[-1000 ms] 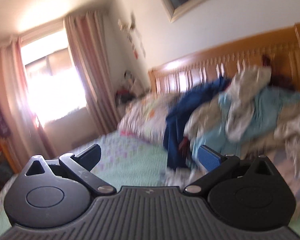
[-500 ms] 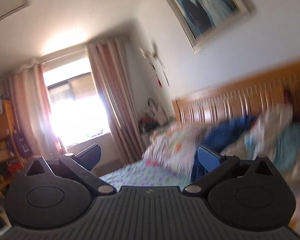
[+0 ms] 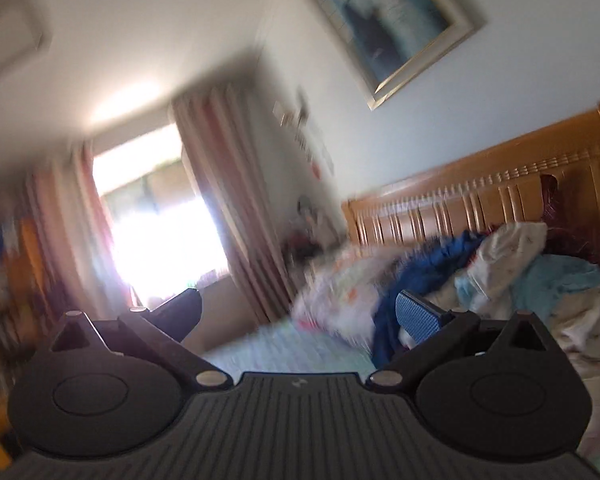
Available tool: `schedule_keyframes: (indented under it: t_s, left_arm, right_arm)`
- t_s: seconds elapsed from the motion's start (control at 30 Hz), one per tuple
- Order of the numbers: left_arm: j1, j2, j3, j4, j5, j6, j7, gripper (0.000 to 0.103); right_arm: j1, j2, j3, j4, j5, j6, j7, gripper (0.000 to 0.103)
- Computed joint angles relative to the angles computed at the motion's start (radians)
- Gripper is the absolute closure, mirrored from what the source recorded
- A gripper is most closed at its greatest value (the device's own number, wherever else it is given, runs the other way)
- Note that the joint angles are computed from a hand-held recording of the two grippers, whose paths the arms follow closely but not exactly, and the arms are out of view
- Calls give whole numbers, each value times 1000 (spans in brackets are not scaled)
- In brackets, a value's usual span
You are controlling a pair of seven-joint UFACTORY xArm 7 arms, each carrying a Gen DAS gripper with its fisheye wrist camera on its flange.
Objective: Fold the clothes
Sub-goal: 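Move both tools toward the clothes heap by the headboard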
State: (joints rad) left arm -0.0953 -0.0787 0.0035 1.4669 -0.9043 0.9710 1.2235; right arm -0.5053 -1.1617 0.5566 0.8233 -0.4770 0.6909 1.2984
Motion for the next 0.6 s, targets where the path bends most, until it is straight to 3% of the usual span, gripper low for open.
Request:
schedule_keyframes:
  t_s: [0.17, 0.27, 0.6]
  left_arm:
    - [-117, -40, -106, -244, 101, -246, -7, 1]
    - [-193, -17, -164, -303, 208, -395, -111, 1]
    - [-319, 17, -202, -365, 240, -537, -360, 1]
  right_arm:
    - [98, -25, 102, -105, 47, 109, 35, 1]
    - [152, -26, 140, -167, 69, 166, 91, 1]
    - [336, -67, 224, -260, 38, 405, 262, 1]
